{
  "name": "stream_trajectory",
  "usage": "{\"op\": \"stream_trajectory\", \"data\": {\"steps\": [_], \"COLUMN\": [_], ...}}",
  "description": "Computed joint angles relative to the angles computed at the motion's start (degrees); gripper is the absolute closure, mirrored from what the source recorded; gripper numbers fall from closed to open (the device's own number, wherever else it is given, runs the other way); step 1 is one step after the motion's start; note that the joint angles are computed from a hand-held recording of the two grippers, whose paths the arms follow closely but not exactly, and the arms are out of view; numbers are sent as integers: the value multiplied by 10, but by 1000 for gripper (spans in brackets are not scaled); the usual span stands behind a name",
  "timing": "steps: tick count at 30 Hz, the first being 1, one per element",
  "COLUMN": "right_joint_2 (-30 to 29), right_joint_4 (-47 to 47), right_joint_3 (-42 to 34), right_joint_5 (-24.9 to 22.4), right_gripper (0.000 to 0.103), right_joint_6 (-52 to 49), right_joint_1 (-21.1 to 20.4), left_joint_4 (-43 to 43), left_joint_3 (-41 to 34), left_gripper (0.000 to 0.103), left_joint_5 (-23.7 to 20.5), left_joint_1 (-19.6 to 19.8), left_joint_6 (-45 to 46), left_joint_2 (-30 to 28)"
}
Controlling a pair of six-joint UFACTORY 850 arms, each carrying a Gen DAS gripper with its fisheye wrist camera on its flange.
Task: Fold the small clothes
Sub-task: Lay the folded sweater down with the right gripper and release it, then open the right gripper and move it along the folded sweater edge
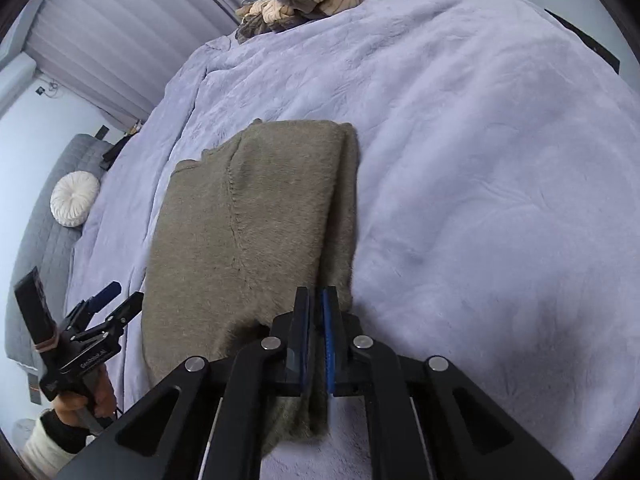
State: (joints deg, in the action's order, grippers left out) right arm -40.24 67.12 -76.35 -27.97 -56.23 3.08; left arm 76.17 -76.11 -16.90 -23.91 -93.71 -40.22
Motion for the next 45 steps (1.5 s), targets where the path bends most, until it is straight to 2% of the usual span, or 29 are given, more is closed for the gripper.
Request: {"op": "stream_trajectory", "data": {"steps": [2, 3, 4, 5, 6, 7, 8, 9, 10, 13, 15, 17, 19, 21, 24, 26, 27, 30, 32, 35, 38, 39, 41, 42, 45], "right_joint_2": [2, 5, 10, 15, 16, 14, 10, 10, 9, 36, 48, 36, 14, 18, 28, 40, 52, 75, 82, 76, 52, 41, 20, 14, 20], "right_joint_4": [106, 137, 146, 138, 120, 94, 61, 35, 12, 30, -40, -108, -81, -15, -71, -85, -62, 45, 114, 101, 44, 14, -69, -74, 19], "right_joint_3": [18, 27, 33, 35, 33, 26, 18, 16, 15, 41, 47, 50, 52, 66, 65, 70, 81, 95, 90, 71, 46, 39, 30, 33, 51], "right_joint_5": [-102, -143, -161, -165, -162, -154, -138, -115, -91, -36, 27, 57, 35, 41, 62, 76, 86, 101, 94, 93, 93, 97, 116, 116, 94], "right_gripper": [91, 85, 70, 59, 42, 42, 46, 80, 96, 96, 96, 97, 97, 97, 97, 86, 81, 81, 81, 81, 81, 81, 91, 99, 101], "right_joint_6": [-79, -101, -114, -117, -112, -99, -82, -64, -49, -93, -47, 16, 20, -33, 26, 55, 45, -38, -106, -110, -62, -34, 38, 38, -39], "right_joint_1": [-29, -37, -39, -35, -30, -19, -7, 6, 17, 35, 49, 51, 38, 34, 43, 44, 43, 44, 47, 60, 71, 73, 75, 71, 54], "left_joint_4": [-5, -15, -22, -29, -36, -46, -56, -64, -63, 15, -5, -30, 39, 76, 5, -7, -9, -40, -52, -77, -83, -86, -100, -105, -85], "left_joint_3": [3, 3, 3, 3, 2, 1, -1, -1, 1, 19, 15, 8, 17, 29, 31, 34, 35, 29, 25, 19, 18, 19, 19, 20, 22], "left_gripper": [14, 14, 14, 14, 14, 14, 14, 14, 14, 14, 14, 14, 11, 9, 9, 10, 10, 10, 10, 10, 10, 10, 10, 10, 10], "left_joint_5": [11, 17, 21, 21, 19, 14, 9, 6, 8, 10, 9, 7, -6, -17, -4, -5, -5, -8, -15, -22, -20, -18, -9, -5, -3], "left_joint_1": [4, 7, 8, 9, 8, 7, 6, 4, 3, -3, -8, -15, -25, -29, -22, -19, -18, -19, -21, -22, -21, -20, -18, -17, -17], "left_joint_6": [-3, 4, 8, 15, 23, 33, 44, 53, 53, -15, 9, 41, -23, -61, 16, 24, 24, 50, 60, 83, 87, 87, 93, 96, 77], "left_joint_2": [2, 2, 2, 2, 3, 3, 4, 6, 10, 25, 17, -2, -7, 1, 11, 18, 20, 16, 14, 12, 11, 11, 11, 12, 11]}}
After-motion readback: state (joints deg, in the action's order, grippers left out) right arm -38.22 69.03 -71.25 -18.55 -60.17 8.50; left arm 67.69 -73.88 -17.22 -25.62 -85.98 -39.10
